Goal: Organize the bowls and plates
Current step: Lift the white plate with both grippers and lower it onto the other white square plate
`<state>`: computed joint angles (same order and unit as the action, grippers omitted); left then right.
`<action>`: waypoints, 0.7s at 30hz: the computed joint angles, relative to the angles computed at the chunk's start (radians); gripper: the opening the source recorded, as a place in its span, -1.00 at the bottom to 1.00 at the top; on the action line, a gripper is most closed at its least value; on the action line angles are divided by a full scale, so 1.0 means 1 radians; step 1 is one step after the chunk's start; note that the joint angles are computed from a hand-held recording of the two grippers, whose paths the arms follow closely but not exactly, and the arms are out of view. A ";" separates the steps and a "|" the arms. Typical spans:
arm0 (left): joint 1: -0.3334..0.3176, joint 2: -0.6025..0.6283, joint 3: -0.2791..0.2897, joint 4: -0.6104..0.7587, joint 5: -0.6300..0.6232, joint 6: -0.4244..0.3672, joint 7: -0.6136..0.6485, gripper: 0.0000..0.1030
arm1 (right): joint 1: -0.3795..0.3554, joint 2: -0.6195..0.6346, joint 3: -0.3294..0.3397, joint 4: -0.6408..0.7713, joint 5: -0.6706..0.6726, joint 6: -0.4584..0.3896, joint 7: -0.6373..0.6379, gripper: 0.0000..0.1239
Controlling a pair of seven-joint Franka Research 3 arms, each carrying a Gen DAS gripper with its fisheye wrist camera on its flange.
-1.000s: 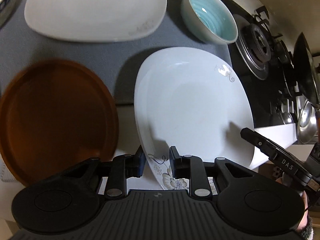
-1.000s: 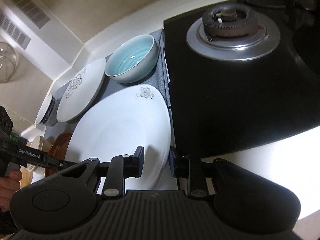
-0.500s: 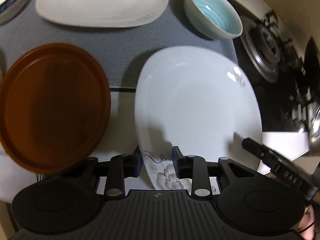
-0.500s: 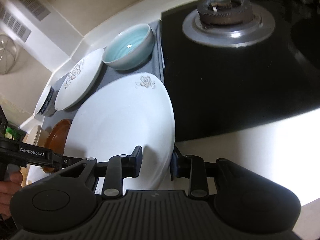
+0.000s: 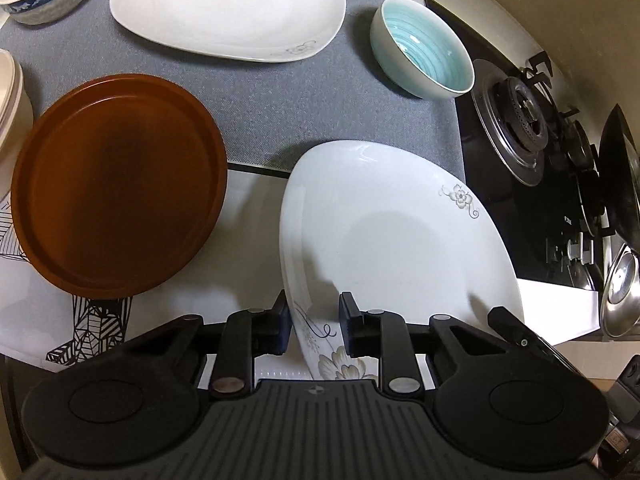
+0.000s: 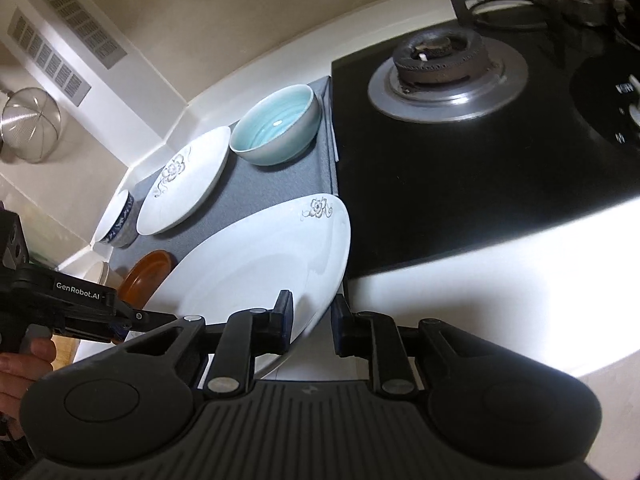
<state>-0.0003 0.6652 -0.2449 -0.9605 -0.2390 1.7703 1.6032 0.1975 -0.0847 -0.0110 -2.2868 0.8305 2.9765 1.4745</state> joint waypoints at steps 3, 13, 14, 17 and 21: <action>0.008 -0.024 0.001 -0.044 -0.009 0.026 -0.006 -0.50 | -0.001 -0.010 0.002 -0.011 -0.018 0.000 0.014 -0.65; 0.019 -0.033 -0.001 -0.053 -0.030 0.023 -0.014 -0.53 | 0.001 -0.026 -0.006 -0.015 0.002 -0.009 0.040 -0.65; 0.019 -0.027 -0.001 -0.042 -0.031 0.013 -0.019 -0.53 | 0.000 -0.028 -0.005 -0.013 -0.002 -0.012 0.050 -0.65; 0.024 -0.016 -0.008 -0.022 -0.045 0.003 -0.014 -0.53 | -0.006 -0.034 -0.002 -0.016 -0.034 -0.003 0.082 -0.65; 0.034 0.014 -0.015 0.024 -0.073 -0.029 -0.032 -0.52 | -0.003 -0.036 -0.006 -0.012 -0.050 0.023 0.095 -0.65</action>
